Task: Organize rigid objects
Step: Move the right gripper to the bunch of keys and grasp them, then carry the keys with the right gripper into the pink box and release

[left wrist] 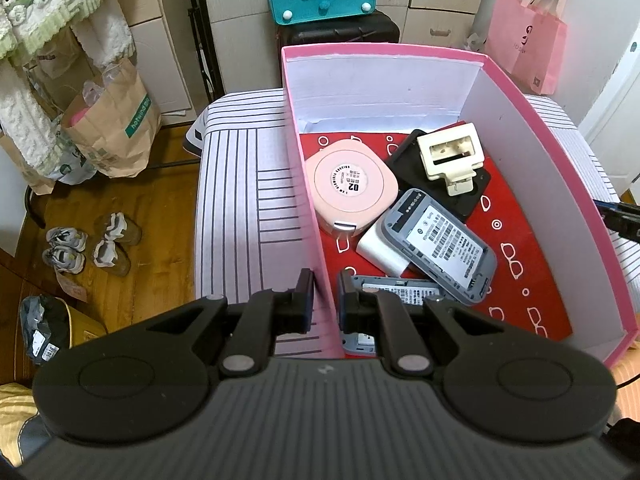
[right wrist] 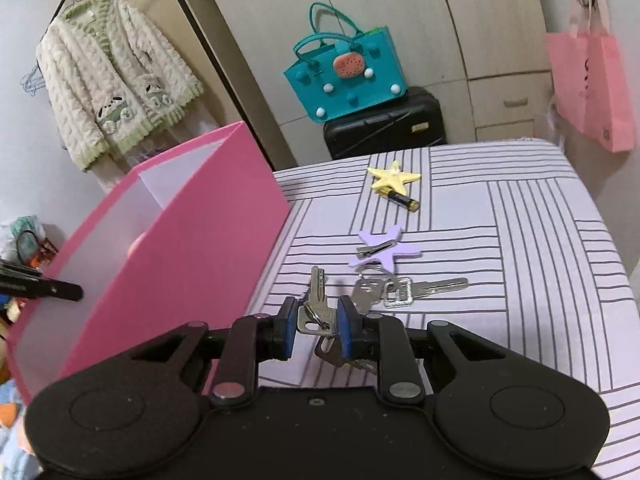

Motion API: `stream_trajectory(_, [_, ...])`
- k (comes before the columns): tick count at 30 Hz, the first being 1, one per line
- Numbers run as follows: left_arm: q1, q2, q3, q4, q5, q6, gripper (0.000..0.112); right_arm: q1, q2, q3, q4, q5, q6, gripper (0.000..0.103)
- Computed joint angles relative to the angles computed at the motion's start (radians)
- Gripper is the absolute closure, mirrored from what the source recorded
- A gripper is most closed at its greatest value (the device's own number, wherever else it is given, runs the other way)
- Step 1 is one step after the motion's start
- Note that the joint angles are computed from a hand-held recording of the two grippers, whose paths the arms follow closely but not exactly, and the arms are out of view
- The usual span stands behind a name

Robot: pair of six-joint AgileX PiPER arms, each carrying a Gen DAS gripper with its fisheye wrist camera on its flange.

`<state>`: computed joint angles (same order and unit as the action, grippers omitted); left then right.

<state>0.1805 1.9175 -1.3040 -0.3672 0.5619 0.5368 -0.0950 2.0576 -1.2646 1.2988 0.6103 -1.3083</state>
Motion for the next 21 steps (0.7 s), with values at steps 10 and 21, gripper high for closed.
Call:
stream_trajectory(10, [-0.003, -0.016, 0.036, -0.011, -0.035, 0.075, 0.102, -0.002, 0.042, -0.227, -0.290, 0.174, 0.400, 0.078])
stream_trajectory(21, [0.004, -0.011, 0.023, -0.024, -0.013, 0.135, 0.101, 0.056, -0.031, -0.353, -0.298, 0.194, 0.436, 0.078])
